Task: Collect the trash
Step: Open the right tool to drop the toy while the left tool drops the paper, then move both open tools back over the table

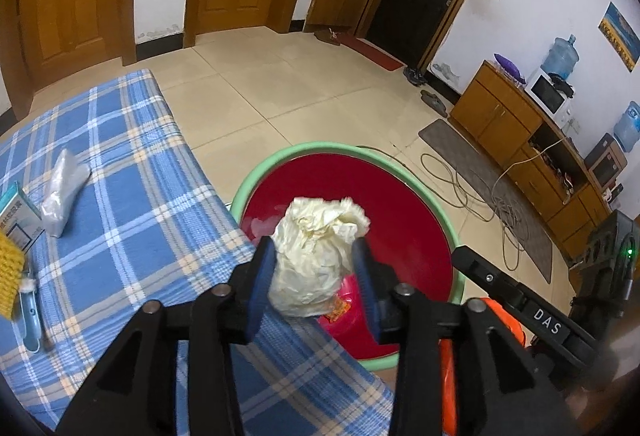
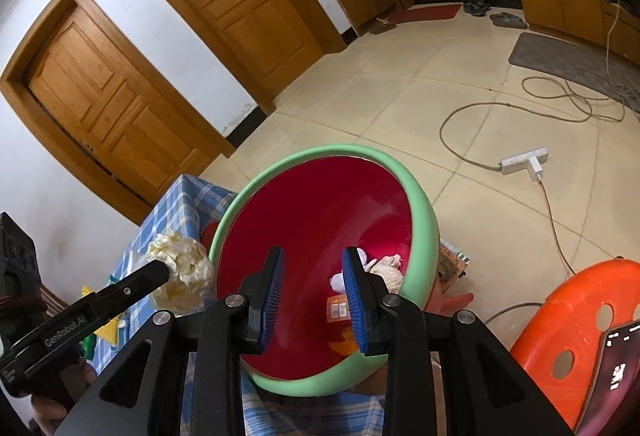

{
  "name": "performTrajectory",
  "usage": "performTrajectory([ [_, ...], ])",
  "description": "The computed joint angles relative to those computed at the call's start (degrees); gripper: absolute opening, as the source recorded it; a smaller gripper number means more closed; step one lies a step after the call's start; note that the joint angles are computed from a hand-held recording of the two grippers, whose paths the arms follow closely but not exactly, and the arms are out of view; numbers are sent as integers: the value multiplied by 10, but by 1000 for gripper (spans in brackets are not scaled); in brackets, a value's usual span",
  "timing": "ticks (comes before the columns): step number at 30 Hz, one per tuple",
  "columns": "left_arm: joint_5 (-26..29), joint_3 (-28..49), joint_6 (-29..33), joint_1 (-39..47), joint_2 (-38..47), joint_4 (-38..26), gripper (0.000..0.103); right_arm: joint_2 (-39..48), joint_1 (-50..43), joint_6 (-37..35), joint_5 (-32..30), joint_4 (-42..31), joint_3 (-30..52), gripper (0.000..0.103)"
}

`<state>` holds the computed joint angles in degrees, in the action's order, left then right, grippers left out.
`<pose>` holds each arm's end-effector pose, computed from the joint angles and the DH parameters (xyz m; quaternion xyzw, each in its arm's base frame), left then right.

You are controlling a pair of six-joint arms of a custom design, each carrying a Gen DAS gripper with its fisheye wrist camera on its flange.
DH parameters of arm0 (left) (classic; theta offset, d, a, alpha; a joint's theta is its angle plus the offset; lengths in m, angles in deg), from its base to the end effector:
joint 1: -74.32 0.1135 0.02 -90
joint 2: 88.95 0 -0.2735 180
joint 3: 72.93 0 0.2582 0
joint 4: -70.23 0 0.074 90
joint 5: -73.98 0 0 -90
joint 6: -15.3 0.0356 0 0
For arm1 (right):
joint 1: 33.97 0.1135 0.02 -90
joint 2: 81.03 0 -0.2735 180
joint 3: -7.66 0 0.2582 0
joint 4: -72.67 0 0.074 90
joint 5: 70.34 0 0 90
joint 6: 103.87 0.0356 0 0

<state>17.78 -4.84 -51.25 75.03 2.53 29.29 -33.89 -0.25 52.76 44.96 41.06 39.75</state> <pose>0.3091 -0.0160 0.1910 0.2472 0.9019 -0.2327 0.2672 0.1384 0.0740 0.1697 0.3344 0.8467 0.1464 0.3871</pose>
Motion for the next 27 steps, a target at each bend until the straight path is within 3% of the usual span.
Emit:
performTrajectory([
  [2,0,-1,-3,0,-1,3,58,-2,-2,1,-3,-2,0,36],
  [4,-2,-6,-7,2,-6,10,61,-3,0,1,-1,-7,1,36],
  [16,7,-4,-1,45,-26,-5,61,18,55,21,30,-31,30,37],
  [27,34,30,33,136,-30,-40,61,98,144,28,65,-14,82,57],
])
